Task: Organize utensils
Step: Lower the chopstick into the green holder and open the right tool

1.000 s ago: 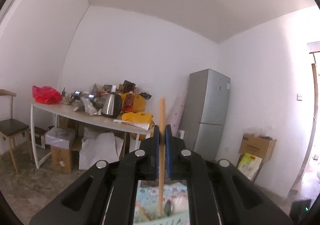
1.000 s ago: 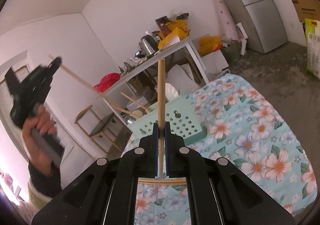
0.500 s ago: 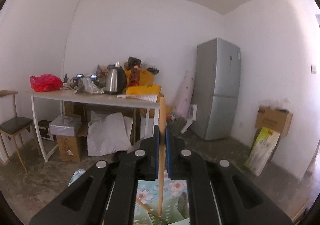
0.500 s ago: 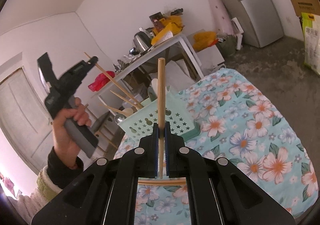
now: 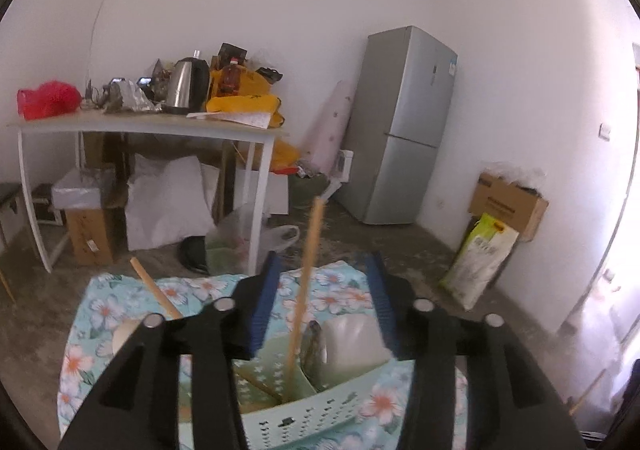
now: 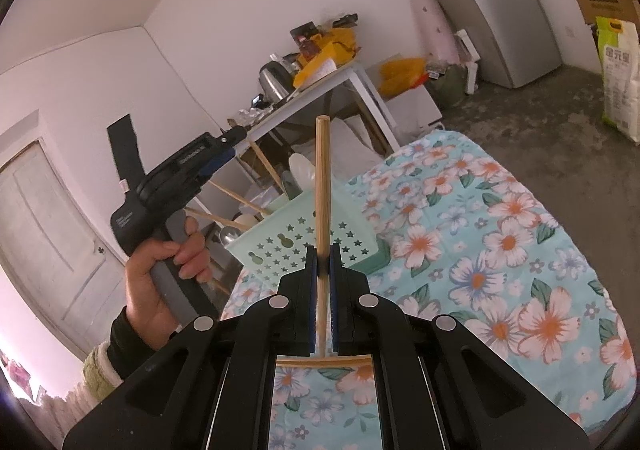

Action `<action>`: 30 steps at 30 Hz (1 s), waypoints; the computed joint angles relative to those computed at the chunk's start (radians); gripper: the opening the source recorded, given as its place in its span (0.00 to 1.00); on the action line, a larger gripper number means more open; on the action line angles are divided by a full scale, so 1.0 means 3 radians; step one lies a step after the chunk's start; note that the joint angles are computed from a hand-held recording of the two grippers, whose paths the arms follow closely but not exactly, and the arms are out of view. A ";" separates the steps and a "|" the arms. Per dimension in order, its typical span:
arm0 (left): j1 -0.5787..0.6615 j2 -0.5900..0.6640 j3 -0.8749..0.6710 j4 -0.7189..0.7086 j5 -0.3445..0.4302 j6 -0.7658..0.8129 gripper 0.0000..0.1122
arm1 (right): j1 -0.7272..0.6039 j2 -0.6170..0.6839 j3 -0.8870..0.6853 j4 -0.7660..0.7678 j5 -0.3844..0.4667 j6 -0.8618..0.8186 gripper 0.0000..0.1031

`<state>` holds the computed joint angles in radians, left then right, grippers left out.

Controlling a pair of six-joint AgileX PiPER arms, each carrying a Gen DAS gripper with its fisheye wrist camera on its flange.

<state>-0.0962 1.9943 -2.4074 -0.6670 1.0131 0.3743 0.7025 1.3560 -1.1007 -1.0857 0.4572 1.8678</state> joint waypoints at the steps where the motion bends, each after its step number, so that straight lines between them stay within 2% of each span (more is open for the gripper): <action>1: 0.0036 -0.0062 0.0101 -0.0085 -0.0006 0.0046 0.43 | 0.0011 -0.0005 -0.0002 -0.0009 0.0013 0.0005 0.04; 8: 0.0313 -0.0652 0.0999 -0.0641 -0.0188 0.0571 0.52 | 0.0055 -0.0012 -0.0074 -0.0026 0.0090 -0.0079 0.04; 16: 0.0818 -0.1398 0.2111 -0.1223 -0.0240 0.1389 0.59 | 0.0109 0.0145 -0.0579 0.0010 0.0261 -0.0584 0.04; 22: 0.1327 -0.1852 0.2919 -0.1498 -0.0105 0.1892 0.67 | 0.0078 0.0556 -0.1457 -0.0104 0.0374 -0.1216 0.04; 27: 0.1707 -0.2044 0.3410 -0.1637 0.0199 0.2160 0.74 | 0.0011 0.1290 -0.2558 0.0239 0.0551 -0.2234 0.04; 30: 0.1854 -0.2108 0.3616 -0.1634 0.0287 0.2284 0.76 | -0.0019 0.1625 -0.2972 0.0393 0.0617 -0.2641 0.04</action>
<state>0.4599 1.3618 -1.3226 -1.1572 1.0991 1.0595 0.6969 1.8437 -1.9924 -0.9679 0.6423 1.0756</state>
